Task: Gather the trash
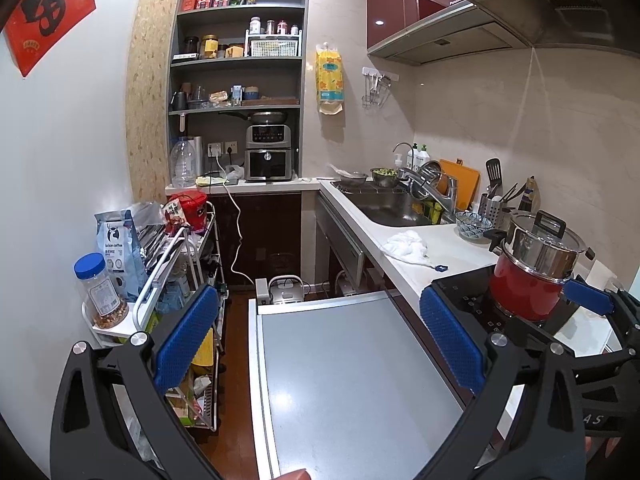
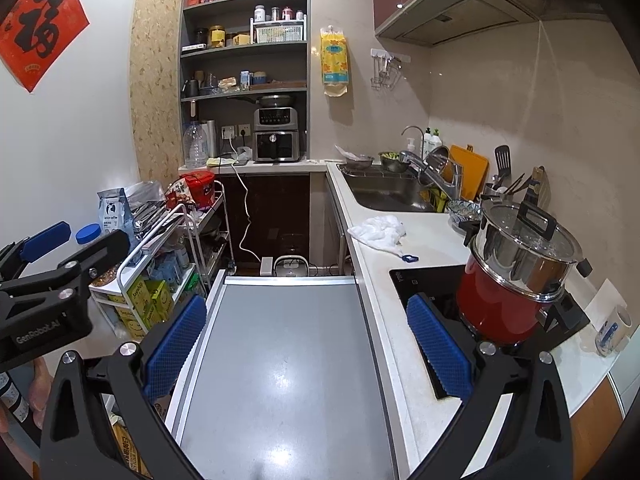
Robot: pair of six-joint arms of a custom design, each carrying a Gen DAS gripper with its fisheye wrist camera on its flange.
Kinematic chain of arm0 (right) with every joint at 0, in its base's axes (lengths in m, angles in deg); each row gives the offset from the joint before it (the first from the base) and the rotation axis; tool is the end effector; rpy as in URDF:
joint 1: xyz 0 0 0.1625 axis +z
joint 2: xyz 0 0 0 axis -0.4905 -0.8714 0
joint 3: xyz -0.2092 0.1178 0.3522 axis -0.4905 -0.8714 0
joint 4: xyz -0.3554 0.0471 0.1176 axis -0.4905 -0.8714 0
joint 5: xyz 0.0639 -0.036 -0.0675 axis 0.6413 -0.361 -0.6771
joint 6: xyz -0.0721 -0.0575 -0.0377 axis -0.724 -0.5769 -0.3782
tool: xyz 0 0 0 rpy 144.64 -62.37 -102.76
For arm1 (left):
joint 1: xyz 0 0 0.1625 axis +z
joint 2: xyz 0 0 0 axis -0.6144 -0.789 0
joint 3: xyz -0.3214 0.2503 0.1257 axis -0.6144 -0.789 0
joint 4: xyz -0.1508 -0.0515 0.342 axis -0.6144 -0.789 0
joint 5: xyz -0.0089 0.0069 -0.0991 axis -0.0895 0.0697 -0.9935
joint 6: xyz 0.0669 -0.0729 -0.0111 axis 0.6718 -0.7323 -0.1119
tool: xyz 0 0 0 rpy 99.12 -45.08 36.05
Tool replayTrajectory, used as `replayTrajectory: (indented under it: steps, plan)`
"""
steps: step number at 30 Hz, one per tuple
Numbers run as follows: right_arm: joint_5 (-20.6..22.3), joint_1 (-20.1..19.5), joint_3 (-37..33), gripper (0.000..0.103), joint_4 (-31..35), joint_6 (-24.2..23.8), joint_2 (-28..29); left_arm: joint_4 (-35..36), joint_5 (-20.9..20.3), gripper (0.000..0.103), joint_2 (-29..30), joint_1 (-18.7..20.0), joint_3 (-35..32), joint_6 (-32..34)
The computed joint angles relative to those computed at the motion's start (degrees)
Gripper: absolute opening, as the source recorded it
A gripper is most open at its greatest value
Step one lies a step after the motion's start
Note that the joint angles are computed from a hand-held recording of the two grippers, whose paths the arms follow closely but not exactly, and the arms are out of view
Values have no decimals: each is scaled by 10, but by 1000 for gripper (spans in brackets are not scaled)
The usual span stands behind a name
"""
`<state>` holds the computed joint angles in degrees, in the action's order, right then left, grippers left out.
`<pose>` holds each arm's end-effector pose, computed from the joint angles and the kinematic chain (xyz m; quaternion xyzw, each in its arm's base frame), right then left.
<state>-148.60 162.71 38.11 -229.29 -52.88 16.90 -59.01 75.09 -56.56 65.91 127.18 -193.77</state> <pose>0.5793 -0.4873 0.2138 0.4386 -0.8134 0.3429 0.1683 -0.2908 -0.4178 0.5043 0.0273 0.7036 -0.5773 0.4134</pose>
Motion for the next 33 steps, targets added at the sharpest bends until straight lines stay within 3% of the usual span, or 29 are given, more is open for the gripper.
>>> replayTrajectory:
  steps: [2, 5, 11, 14, 20, 22, 26, 30, 33]
  plan:
    - [-1, -1, -2, 99, 6, 7, 1, 3, -3, 101, 0, 1, 0, -3]
    - [-1, -1, -3, 99, 10, 10, 0, 61, -12, 101, 16, 0, -14, -64]
    - [-4, 0, 0, 99, 7, 9, 0, -38, -2, 101, -8, 1, 12, 32]
    - [-6, 0, -1, 99, 8, 10, 0, -127, 6, 101, -30, 2, 39, 114]
    - [-5, -1, -2, 99, 12, 12, 1, -179, 8, 101, -40, 4, 55, 161]
    - [-6, -1, -2, 99, 13, 13, 1, -243, 9, 101, -54, 5, 73, 214]
    - [-6, -1, -3, 99, 14, 15, 3, -260, 16, 101, -62, 6, 83, 223]
    - [-7, -1, -3, 99, 15, 18, 3, -218, 14, 101, -52, 8, 68, 187]
    - [-11, -1, -5, 99, 16, 21, 4, -231, 14, 101, -57, 9, 75, 196]
